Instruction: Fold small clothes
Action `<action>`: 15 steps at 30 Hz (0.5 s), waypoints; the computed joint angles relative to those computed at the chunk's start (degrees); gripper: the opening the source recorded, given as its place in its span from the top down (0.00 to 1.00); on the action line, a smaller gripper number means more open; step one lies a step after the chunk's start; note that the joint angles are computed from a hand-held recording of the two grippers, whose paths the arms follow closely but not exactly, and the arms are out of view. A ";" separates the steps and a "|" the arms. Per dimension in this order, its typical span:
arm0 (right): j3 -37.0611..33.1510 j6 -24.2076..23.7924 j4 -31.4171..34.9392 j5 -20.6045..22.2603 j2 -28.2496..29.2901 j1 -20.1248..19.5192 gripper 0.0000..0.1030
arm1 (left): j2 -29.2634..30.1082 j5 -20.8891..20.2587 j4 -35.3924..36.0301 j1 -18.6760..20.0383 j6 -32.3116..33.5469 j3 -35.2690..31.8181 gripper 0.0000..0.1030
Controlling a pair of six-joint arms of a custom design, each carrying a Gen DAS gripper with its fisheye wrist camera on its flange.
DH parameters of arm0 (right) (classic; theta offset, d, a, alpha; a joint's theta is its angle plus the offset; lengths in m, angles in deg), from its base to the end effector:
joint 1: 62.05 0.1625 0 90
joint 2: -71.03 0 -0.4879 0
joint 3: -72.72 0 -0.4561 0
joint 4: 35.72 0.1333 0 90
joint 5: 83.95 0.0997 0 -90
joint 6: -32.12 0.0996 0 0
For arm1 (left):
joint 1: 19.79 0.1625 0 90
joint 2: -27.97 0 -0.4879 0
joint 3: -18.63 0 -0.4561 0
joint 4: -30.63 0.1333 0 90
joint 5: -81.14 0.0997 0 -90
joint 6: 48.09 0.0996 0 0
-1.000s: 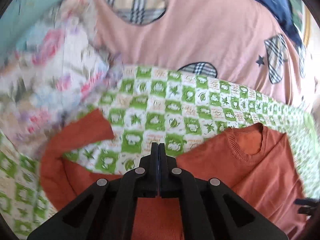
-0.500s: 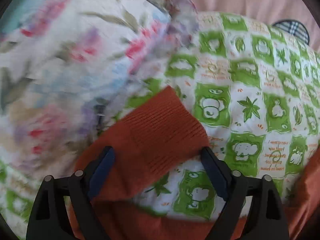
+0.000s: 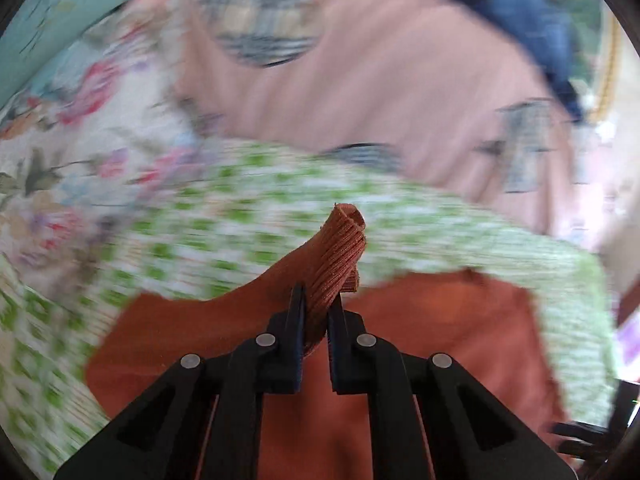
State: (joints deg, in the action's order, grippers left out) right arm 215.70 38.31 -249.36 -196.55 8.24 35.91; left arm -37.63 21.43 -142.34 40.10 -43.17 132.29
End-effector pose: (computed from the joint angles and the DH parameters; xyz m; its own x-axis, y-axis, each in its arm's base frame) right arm 0.1545 -0.4191 0.1488 -0.9562 0.2106 0.2032 0.0026 0.7004 -0.7138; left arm -0.1610 -0.6434 0.2541 -0.8532 0.2436 -0.4612 0.4864 0.6910 -0.5347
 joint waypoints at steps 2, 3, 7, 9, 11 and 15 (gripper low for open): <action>0.91 0.45 -1.27 0.01 -0.59 0.19 0.30 | 0.21 -4.22 0.36 -2.38 -2.60 1.39 0.93; 1.24 0.61 -1.72 -0.26 -0.83 0.43 0.30 | -0.17 -6.40 0.76 -3.95 -4.20 2.51 0.93; 3.46 0.98 -4.53 -2.79 -2.40 1.93 0.30 | 5.22 -12.11 1.15 -8.45 -8.11 2.85 0.93; 4.99 1.34 -5.79 -3.73 -3.67 2.24 0.30 | 8.68 -13.30 1.80 -9.18 -9.93 1.90 0.92; 6.16 1.39 -6.09 -4.77 -5.00 2.36 0.30 | 12.22 -12.83 2.92 -9.59 -11.68 0.48 0.92; 8.23 1.83 -7.50 -5.24 -6.66 1.29 0.30 | 17.52 -10.13 5.74 -9.11 -13.63 -2.20 0.85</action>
State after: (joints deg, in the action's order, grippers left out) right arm 223.92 40.13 -256.86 -201.79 1.57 37.20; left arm -20.12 11.30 -136.60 31.00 -56.80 130.09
